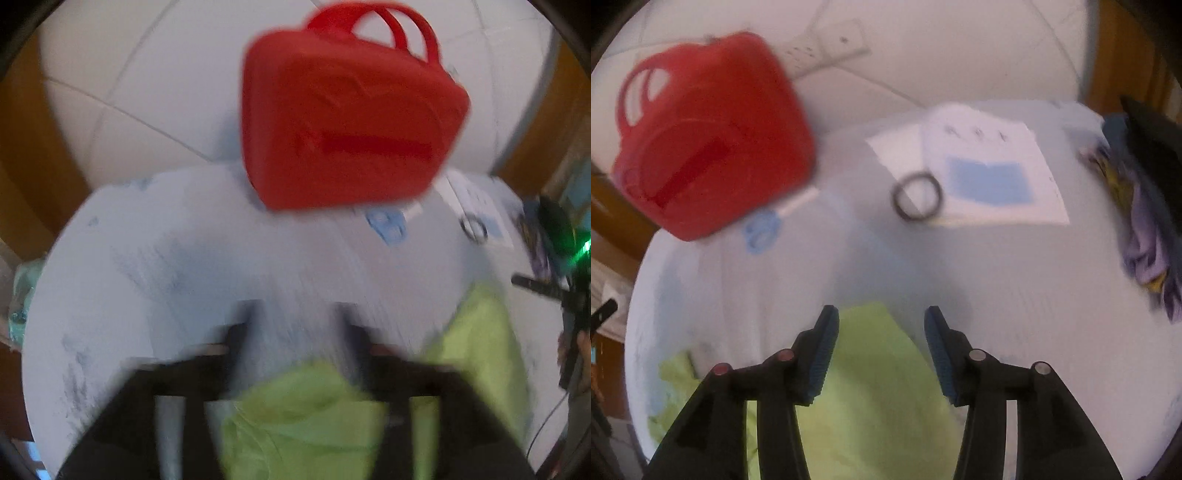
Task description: Fold clothes
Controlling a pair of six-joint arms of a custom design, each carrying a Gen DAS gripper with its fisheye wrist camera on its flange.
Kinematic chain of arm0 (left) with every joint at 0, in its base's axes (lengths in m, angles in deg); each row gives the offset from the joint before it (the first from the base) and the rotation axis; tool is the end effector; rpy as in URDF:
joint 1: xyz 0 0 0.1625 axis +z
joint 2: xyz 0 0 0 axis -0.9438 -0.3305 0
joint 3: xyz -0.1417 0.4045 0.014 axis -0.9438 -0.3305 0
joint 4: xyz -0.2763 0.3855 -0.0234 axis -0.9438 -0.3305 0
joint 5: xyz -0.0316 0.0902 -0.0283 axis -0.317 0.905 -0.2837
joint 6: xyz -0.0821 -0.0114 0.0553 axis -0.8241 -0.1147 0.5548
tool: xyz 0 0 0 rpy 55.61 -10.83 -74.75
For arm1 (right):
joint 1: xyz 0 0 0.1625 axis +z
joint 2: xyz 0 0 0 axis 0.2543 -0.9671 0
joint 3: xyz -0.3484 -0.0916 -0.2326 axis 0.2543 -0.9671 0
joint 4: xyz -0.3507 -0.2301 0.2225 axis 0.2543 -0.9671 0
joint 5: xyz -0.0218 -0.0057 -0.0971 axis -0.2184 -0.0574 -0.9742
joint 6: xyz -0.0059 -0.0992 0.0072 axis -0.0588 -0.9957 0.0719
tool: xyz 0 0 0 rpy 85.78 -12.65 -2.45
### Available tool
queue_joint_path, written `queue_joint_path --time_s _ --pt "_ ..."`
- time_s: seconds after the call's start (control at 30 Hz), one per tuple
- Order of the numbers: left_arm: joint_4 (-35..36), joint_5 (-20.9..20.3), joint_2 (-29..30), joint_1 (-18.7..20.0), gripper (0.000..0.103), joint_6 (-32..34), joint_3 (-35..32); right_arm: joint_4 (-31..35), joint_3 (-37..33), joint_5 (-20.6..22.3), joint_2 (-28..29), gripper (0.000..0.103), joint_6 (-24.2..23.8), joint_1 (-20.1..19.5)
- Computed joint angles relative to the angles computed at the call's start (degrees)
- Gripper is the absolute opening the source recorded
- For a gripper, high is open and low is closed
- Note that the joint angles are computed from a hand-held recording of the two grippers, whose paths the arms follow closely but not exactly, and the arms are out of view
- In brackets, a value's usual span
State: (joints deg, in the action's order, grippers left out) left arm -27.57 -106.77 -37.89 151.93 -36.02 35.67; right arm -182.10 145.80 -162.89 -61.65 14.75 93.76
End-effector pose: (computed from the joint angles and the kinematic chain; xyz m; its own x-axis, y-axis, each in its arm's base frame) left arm 0.0254 -0.9187 0.3620 -0.5368 0.7534 -0.3797 0.7953 0.6021 0.0703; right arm 0.2880 -0.6961 -0.0224 -0.6852 0.6371 0.3530 0.1859 0.6215 -0.7610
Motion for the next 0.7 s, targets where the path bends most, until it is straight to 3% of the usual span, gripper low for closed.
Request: queue_joint_path --time_s 0.03,0.17,0.3,0.37,0.4,0.43,0.5,0.57,0.6,0.63,0.7 --pt "0.11 -0.10 -0.99 0.31 0.103 0.41 1.64 -1.38 0.83 0.86 -0.03 0.048 -0.34 0.06" --pt "-0.35 2.23 -4.45 1.48 0.103 1.75 7.77 -3.77 3.28 3.56 0.30 0.048 -0.44 0.52" --pt "-2.88 6.93 -5.70 2.05 0.103 3.86 12.31 -3.90 5.36 4.74 -0.12 0.048 0.62 1.10" --pt "-4.93 9.17 -5.50 2.21 0.098 4.29 13.70 -4.38 5.81 5.54 -0.13 0.048 0.48 1.27" --pt "-5.48 10.26 -5.11 2.27 0.086 3.99 13.89 -4.66 6.00 5.95 -0.11 0.048 0.38 1.34" --pt "-5.06 11.29 -4.48 2.34 0.066 3.12 13.52 -4.45 5.80 6.00 0.03 0.048 0.07 1.38" --pt "-2.38 13.14 -2.79 2.54 0.037 0.33 11.68 -4.35 4.80 5.51 0.62 0.053 -1.09 1.34" --pt "-0.75 12.48 -2.11 2.59 0.026 -1.31 10.48 -4.39 3.18 5.12 1.48 0.063 -3.28 1.00" --pt "-0.13 11.79 -1.93 2.60 0.013 -1.94 10.00 -3.95 2.02 4.91 2.04 0.068 -4.46 0.71" --pt "-1.00 11.24 -2.13 2.47 0.007 -1.83 10.30 -3.43 0.77 4.68 2.63 0.074 -5.65 0.41" --pt "-4.79 9.02 -2.72 1.96 0.006 -0.60 10.94 -1.73 -1.71 4.55 3.84 0.083 -7.39 -0.30"
